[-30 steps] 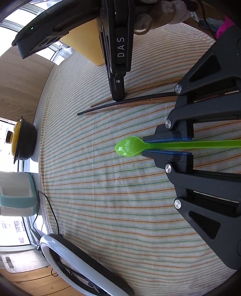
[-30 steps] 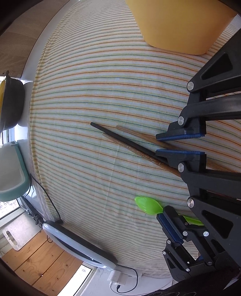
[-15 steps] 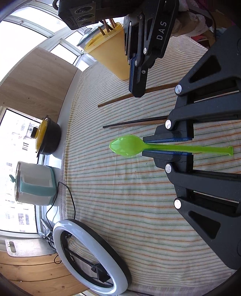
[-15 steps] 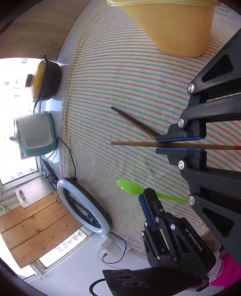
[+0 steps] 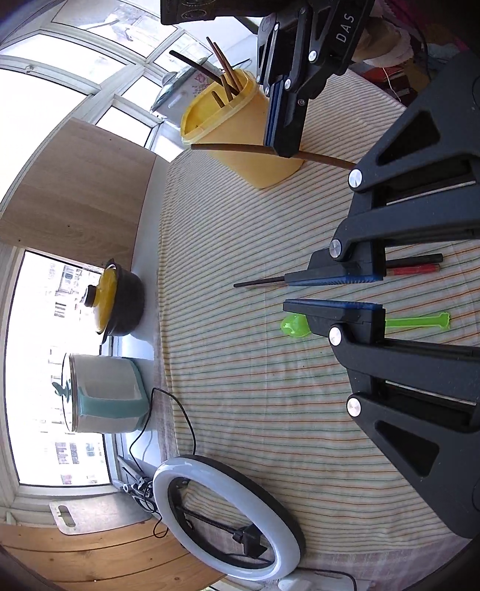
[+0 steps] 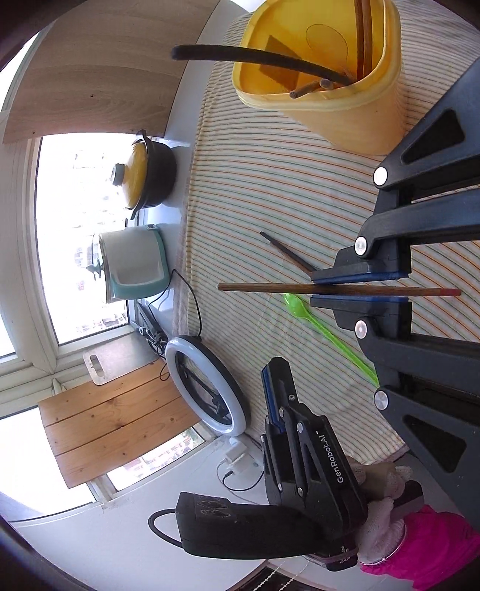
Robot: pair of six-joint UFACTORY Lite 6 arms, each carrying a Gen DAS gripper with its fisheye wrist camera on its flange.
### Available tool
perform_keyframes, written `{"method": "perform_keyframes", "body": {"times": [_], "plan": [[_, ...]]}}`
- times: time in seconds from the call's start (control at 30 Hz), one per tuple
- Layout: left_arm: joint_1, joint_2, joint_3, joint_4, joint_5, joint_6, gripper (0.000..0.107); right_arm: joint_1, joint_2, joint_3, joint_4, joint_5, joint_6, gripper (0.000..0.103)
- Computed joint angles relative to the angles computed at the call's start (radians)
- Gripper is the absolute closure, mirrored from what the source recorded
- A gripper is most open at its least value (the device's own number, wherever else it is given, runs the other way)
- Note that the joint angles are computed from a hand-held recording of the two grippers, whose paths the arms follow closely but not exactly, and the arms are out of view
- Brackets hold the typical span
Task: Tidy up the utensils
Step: 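Lift the green spoon and chopstick and carry them toward the yellow container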
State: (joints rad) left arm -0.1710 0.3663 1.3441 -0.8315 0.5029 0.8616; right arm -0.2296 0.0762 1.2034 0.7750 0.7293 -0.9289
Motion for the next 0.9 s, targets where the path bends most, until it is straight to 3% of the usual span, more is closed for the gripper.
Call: {"method": "perform_keyframes", "body": {"times": [0.1, 0.23, 0.37, 0.47, 0.53, 0.9], "plan": [[-0.031, 0.126, 0.104, 0.226, 0.013, -0.229, 0.098, -0.019, -0.011, -0.006, 0.015, 0.019, -0.019, 0.1], [-0.06, 0.271, 0.214, 0.377, 0.036, -0.368, 0.097, -0.032, -0.004, -0.004, 0.025, 0.037, -0.02, 0.1], [-0.098, 0.361, 0.282, 0.52, 0.068, -0.488, 0.088, -0.048, 0.005, 0.003, 0.025, 0.05, -0.014, 0.1], [-0.11, 0.321, 0.202, 0.517, -0.01, -0.429, 0.089, -0.058, 0.003, 0.005, 0.027, 0.056, -0.018, 0.1], [-0.104, 0.306, 0.173, 0.498, -0.032, -0.403, 0.102, -0.062, 0.004, 0.006, 0.033, 0.06, -0.025, 0.1], [-0.001, 0.119, 0.056, 0.091, -0.017, -0.108, 0.103, -0.133, -0.056, 0.008, 0.11, 0.137, -0.1, 0.1]]}}
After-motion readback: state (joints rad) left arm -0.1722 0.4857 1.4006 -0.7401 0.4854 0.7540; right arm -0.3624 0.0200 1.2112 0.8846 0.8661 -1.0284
